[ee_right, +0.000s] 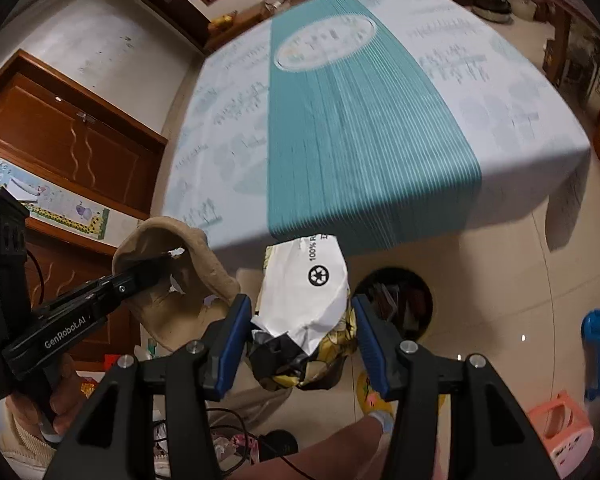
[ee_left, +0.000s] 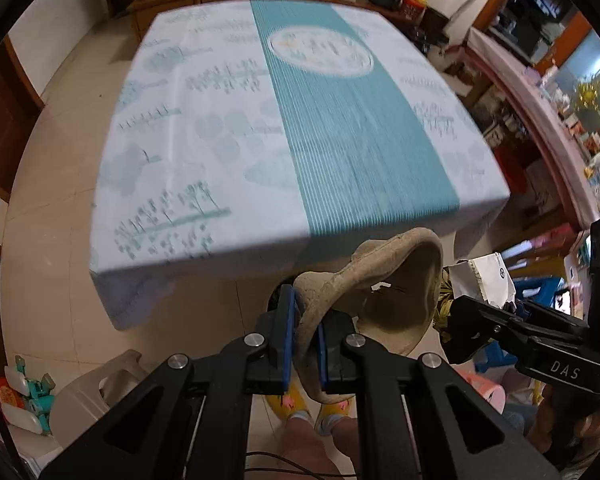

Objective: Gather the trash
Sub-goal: 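Carry the pulp tray and foil bag with both grippers over the bin, then open both grippers to drop the tray and foil bag into the bin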

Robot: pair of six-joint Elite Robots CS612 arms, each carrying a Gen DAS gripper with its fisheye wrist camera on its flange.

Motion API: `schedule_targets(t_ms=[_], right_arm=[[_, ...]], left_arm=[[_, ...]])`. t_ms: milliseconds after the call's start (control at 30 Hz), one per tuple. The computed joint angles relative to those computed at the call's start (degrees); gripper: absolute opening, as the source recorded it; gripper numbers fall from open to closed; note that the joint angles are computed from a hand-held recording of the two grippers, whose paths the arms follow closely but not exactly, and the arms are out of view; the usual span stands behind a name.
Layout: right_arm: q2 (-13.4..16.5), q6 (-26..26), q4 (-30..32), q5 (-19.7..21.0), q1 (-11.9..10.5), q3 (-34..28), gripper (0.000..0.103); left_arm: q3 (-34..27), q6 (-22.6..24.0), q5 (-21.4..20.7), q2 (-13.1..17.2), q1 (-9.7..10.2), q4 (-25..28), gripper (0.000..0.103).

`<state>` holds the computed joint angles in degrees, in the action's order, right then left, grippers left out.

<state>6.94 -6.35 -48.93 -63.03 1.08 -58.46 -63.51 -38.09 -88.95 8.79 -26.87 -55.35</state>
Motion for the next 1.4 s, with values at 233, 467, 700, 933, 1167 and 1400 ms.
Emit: schedule_targets(t_ms=[233,467,700,933,1167,1400], right_arm=[[4.01,1.28,5.86,-0.97,-1.13,-3.89,0.052],[10.46,2.51,7.94,-2.71,-2.04,-7.11,0.052],[16.8,3.31,5.27,-4.23,-2.26,-6.79,0.052],[19.47,4.29,0.36,-4.64,-1.86,-4.31,0.054],[19.58,3.66,-1.52,-5.33,-0.91,-2.74,0.06],[19.42,2.68,-2.87,-5.56,-0.33,-2.63,0.065]], left_arm=[[-0.56,-0.88,-0.95,3.0,-1.75,3.35,0.007],[-1.4,-1.9,0.14,8.74,-3.29,3.23,0.008],[-0.77,-4.15,-2.15,14.44,-2.96,-1.89,0.023],[0.15,-5.99,-0.55,16.94,-2.77,-3.22,0.055],[-2.01,-8.54,1.88,18.05,-2.72,-1.53,0.055],[-3.36,-9.13,2.22,18.39,-2.39,-1.8,0.062]])
